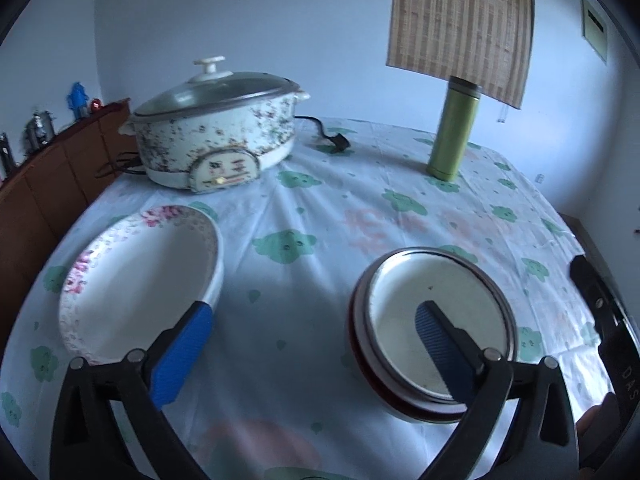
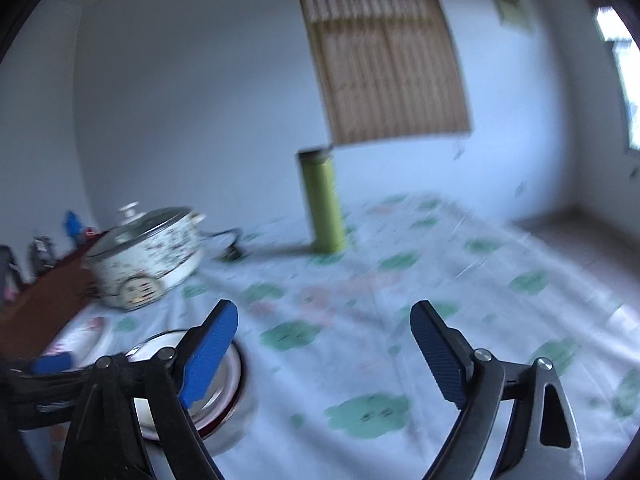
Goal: Organize plates and bowls
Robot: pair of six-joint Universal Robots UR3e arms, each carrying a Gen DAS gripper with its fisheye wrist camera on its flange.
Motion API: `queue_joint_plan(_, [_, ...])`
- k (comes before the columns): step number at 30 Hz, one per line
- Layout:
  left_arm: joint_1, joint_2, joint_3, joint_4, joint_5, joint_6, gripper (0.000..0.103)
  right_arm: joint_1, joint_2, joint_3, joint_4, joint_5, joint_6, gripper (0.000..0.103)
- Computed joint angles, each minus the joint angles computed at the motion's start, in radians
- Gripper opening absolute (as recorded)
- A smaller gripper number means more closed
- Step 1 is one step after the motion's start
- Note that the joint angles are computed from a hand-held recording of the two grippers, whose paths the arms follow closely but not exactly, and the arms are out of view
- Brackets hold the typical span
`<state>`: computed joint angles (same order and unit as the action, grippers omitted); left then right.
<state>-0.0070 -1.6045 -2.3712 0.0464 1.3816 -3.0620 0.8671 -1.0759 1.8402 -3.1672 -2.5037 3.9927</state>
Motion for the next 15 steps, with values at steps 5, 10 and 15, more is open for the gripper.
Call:
queue_joint_plan(5, [0.092, 0.037, -0.021, -0.071, -0.183, 0.027, 0.103, -0.093, -0.074, 0.128, -0.121, 0.254, 0.039, 0.09])
queue_joint_plan(10, [0.163, 0.056, -0.04, -0.099, -0.302, 0.012, 0.103, -0.105, -0.085, 0.151, -0.152, 0.297, 0.059, 0.09])
queue_joint_plan(15, [0.058, 0.019, 0.004, -0.072, -0.131, -0.02, 0.103, -0.127, -0.102, 0.188, -0.213, 0.357, 0.103, 0.09])
